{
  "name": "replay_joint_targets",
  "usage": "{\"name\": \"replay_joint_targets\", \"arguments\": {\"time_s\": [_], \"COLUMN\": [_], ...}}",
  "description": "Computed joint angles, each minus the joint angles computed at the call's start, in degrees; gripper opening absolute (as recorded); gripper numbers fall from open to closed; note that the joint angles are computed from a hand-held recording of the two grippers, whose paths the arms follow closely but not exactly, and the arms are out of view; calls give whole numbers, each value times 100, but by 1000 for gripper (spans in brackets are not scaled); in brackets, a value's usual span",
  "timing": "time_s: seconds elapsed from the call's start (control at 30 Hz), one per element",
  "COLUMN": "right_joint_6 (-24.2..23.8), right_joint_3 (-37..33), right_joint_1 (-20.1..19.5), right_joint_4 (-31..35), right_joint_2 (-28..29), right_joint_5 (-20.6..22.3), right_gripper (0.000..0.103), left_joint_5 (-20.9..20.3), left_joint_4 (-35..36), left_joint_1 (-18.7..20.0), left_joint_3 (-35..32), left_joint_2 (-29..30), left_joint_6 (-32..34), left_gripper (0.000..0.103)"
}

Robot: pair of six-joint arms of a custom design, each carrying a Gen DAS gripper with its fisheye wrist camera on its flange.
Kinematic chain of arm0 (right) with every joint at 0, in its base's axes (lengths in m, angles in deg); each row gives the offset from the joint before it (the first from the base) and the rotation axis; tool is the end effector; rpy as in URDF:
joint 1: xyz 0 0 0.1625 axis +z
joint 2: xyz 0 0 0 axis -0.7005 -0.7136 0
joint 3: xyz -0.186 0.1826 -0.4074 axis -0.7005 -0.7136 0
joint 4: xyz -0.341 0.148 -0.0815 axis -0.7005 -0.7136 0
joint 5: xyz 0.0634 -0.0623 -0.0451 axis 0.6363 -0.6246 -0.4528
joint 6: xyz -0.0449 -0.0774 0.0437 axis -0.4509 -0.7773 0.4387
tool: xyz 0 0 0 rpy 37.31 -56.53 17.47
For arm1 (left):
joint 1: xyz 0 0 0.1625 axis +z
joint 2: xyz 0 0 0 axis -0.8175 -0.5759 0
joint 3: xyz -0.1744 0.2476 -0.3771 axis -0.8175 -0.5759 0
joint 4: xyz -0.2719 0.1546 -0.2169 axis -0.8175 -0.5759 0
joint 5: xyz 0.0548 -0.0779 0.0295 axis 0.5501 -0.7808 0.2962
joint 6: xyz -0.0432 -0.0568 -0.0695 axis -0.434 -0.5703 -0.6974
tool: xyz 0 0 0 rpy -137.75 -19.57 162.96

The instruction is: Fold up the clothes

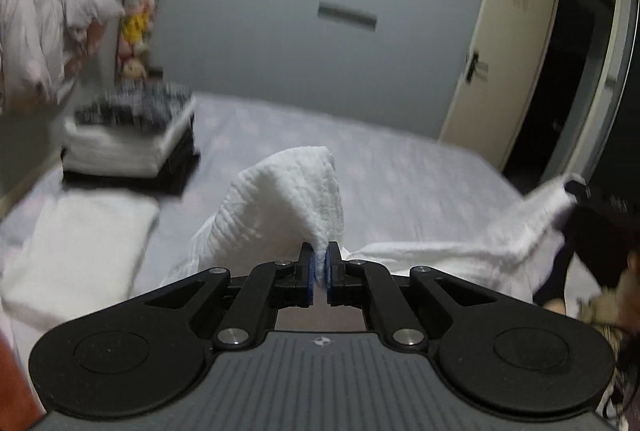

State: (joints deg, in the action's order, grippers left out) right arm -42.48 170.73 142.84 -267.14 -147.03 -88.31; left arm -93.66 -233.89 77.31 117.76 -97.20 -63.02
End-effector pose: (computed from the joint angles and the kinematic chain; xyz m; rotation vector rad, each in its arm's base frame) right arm 0.1406 -0.3589 0.5322 0.2338 -1.8403 1.6673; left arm -0.5151 -0.4312 0.1658 0.8113 2.5102 -1.0128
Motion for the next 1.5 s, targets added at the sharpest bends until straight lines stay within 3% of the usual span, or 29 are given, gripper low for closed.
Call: {"name": "replay_joint_targets", "arguments": {"time_s": [0.13, 0.3, 0.53, 0.63, 0.77, 0.83, 0.93, 1.13, 1.37, 1.5], "right_joint_6": [25, 638, 895, 986, 839, 827, 880, 595, 1141, 1254], "right_joint_3": [192, 711, 1241, 1260, 1204, 1170, 1133, 940, 715, 634], "right_joint_1": [-175, -571, -735, -760, -692, -685, -619, -350, -400, -513], "right_joint_4": [117, 563, 474, 768, 622, 578, 594, 332, 1586, 2075], "right_joint_2": [63, -49, 82, -12, 42, 26, -38, -13, -44, 159], "right_joint_5": [-557, -1125, -1867, -2086, -2412, -2471, -2405, -2401, -1866, -1641], "right_gripper": [9, 9, 11, 13, 16, 16, 29, 38, 47, 51], "left_joint_5": [-546, -1123, -1063, -952, -682, -483, -230, 66, 39, -357], "left_joint_4": [889, 1521, 1063, 651, 407, 473, 599, 781, 1024, 1001], "left_joint_1": [41, 165, 113, 78, 86, 106, 148, 266, 485, 664], "left_joint_3": [271, 382, 634, 823, 881, 847, 790, 635, 256, 68], "left_joint_2": [33, 56, -94, -240, -376, -413, -440, -414, -90, 166], "left_joint_6": [-768, -1063, -709, -614, -625, -713, -851, -897, -522, -195], "left_gripper": [6, 15, 51, 52, 54, 54, 54, 55, 61, 63]}}
